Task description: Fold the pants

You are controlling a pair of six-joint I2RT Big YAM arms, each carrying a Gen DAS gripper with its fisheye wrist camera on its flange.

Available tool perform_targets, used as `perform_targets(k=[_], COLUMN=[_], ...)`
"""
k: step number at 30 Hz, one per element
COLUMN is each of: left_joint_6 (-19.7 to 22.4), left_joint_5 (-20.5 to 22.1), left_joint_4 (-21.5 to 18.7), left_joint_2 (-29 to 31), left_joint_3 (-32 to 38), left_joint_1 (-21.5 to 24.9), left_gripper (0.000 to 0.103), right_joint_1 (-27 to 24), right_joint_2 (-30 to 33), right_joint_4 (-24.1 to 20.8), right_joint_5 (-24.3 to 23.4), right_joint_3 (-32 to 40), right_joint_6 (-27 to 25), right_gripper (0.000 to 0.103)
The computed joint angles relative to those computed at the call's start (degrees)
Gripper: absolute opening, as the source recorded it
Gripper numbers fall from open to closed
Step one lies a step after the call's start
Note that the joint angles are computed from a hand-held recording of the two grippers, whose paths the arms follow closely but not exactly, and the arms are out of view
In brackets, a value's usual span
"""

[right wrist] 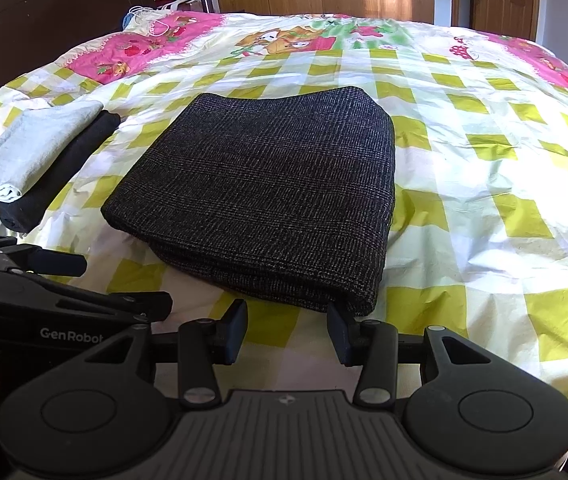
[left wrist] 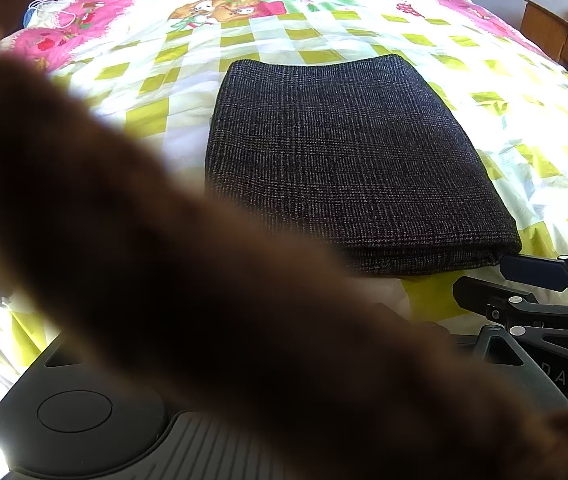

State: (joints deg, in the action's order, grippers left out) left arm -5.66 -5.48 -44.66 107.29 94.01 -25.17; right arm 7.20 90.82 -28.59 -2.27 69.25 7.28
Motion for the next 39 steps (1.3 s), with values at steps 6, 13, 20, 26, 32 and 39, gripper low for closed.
perform_targets(k=[6, 13, 20, 26, 32, 39], left_joint_6=[-0.1, -0.1, -0.2, 0.2, -0.8, -1.2], left_joint_5=[0.1, 0.0, 0.2, 0.9, 0.9, 0.7], left_joint_4=[-0.9, -1.0, -0.9, -0.9, -2.1, -2.6], left_joint_2=[0.5, 0.6, 0.5, 0.7, 1.4, 1.9], left_joint_3=[0.7, 0.8, 0.7, 0.7, 1.6, 2.2], left_joint_1=[0.0, 0.0, 0.0, -0.1, 0.1, 0.2], left_gripper=[0.093, 0.093, 0.093, 0.093, 0.093, 0.093], right_joint_1=[0.0, 0.0, -0.1, 0.0, -0.4, -0.3], right_joint_2=[0.2, 0.3, 0.3, 0.8, 1.7, 2.0], right_joint_4=[-0.7, -0.8, -1.3, -1.9, -2.3, -2.0], right_joint_5=[-0.1, 0.0, 0.6, 1.0, -0.3, -0.6], right_joint_3=[0.3, 0.3, 0.5, 1.4, 1.5, 1.7], right_joint_6=[0.3, 0.3, 0.4, -0.5, 0.4, 0.6], right_gripper=[0.057, 0.058, 0.058, 0.058, 0.058, 0.058])
